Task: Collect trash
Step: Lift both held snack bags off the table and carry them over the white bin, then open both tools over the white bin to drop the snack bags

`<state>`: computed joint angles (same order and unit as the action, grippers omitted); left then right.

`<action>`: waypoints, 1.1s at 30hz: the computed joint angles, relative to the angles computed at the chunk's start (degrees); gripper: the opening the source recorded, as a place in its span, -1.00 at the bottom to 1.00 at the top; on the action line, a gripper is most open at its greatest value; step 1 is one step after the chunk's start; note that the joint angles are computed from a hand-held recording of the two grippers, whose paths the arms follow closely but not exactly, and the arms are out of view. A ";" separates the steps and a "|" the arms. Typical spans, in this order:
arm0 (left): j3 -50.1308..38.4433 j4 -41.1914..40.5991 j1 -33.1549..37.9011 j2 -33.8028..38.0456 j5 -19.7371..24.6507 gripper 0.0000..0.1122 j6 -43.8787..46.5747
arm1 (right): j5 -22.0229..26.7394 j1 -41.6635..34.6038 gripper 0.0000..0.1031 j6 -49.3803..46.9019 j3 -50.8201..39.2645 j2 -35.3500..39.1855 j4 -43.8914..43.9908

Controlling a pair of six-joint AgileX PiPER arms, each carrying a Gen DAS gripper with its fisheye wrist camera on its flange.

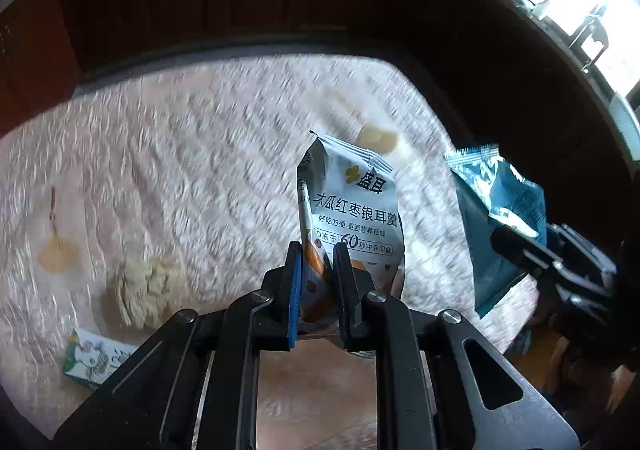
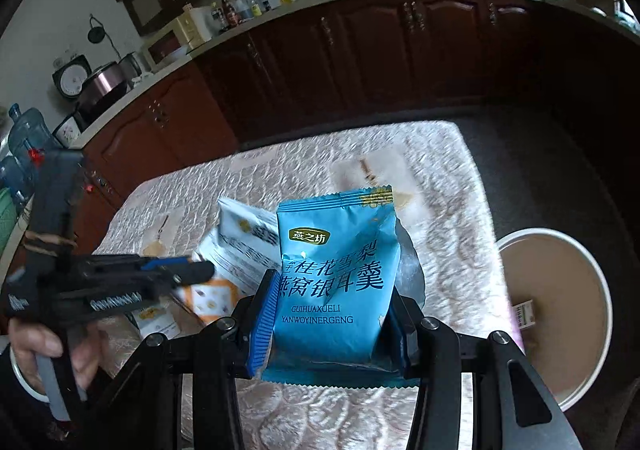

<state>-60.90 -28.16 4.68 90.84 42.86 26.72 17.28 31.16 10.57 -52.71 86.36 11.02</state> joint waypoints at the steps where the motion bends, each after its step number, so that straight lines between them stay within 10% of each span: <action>1: -0.89 -0.23 -0.48 -0.30 0.42 -0.78 -0.36 | 0.22 -0.32 -0.11 2.05 0.39 -1.11 -2.41; 15: -15.01 4.66 -18.16 5.59 0.48 -0.78 -13.98 | 4.16 -15.51 -0.11 1.98 7.74 -12.87 -6.89; 33: -31.53 9.14 -30.00 23.02 0.36 -0.78 -23.26 | 4.91 -38.94 -0.11 -31.19 14.50 -8.58 21.70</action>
<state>-92.43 -19.02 -25.33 113.86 43.22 3.45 22.20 -7.78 -20.62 -38.21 77.77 32.73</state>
